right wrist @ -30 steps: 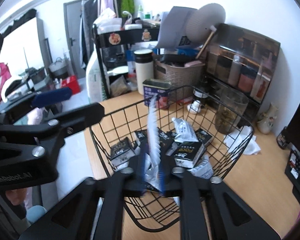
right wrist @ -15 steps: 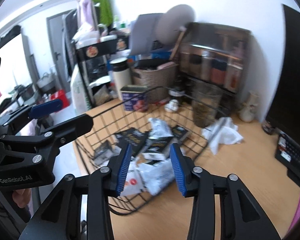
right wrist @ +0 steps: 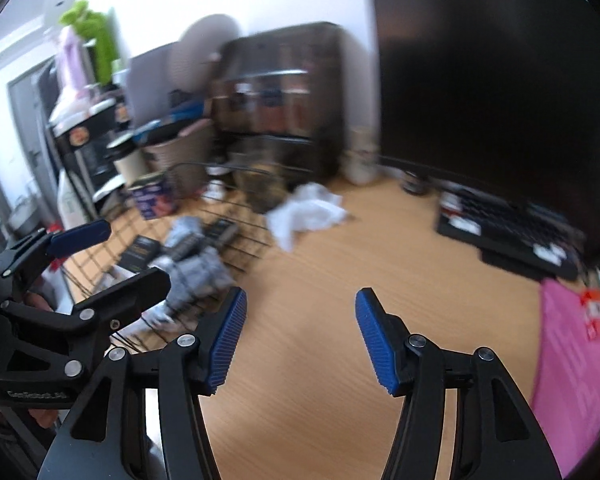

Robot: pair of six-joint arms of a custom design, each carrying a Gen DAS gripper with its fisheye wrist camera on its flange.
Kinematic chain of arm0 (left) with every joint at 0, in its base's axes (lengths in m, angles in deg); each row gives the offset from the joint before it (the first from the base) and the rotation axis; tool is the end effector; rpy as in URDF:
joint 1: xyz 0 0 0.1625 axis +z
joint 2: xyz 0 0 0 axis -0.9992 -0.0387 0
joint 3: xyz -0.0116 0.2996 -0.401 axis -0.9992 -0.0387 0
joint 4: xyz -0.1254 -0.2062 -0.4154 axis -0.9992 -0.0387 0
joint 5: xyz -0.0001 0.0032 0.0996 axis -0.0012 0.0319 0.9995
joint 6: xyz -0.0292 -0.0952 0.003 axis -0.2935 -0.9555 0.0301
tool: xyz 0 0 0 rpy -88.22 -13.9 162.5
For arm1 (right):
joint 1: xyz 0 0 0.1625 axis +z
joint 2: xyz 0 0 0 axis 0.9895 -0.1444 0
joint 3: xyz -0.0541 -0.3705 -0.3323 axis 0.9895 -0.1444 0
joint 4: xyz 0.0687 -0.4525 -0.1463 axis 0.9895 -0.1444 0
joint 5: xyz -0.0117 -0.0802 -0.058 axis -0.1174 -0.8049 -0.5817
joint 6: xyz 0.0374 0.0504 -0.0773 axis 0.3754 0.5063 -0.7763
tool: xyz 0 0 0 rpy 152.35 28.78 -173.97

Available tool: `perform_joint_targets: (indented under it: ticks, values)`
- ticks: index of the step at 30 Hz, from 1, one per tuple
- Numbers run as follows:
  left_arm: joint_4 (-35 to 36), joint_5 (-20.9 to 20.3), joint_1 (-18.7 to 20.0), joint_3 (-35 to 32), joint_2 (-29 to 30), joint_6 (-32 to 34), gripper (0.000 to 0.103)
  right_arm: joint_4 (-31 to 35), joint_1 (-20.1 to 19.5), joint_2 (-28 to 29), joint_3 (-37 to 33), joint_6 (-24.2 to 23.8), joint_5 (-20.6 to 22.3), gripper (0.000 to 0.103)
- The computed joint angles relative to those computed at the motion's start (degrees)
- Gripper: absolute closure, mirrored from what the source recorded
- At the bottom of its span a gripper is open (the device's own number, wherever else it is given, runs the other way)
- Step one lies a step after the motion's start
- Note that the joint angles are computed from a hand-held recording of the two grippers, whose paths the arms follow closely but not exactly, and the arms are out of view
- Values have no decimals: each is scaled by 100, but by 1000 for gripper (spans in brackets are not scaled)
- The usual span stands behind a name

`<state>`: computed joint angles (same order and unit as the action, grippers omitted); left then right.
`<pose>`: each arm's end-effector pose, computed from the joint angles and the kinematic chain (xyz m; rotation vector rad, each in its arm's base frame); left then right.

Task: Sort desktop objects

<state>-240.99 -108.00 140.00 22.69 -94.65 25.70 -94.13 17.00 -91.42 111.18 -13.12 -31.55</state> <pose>-0.3361 -0.7805 0.1940 0.5378 2.1636 -1.0500 0.2322 -0.7978 0.2465 0.9793 -2.4262 0.7972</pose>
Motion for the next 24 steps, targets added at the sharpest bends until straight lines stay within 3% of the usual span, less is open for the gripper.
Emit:
perform_joint_targets:
  ticks: [10,24]
  values:
    - [439,-464,-44,-568,480,248,9,-505,-368,-461,346,241,-356,46]
    - [702,-654,-68,-805,682,335,9,-649,-465,-600,430,331,-481,46]
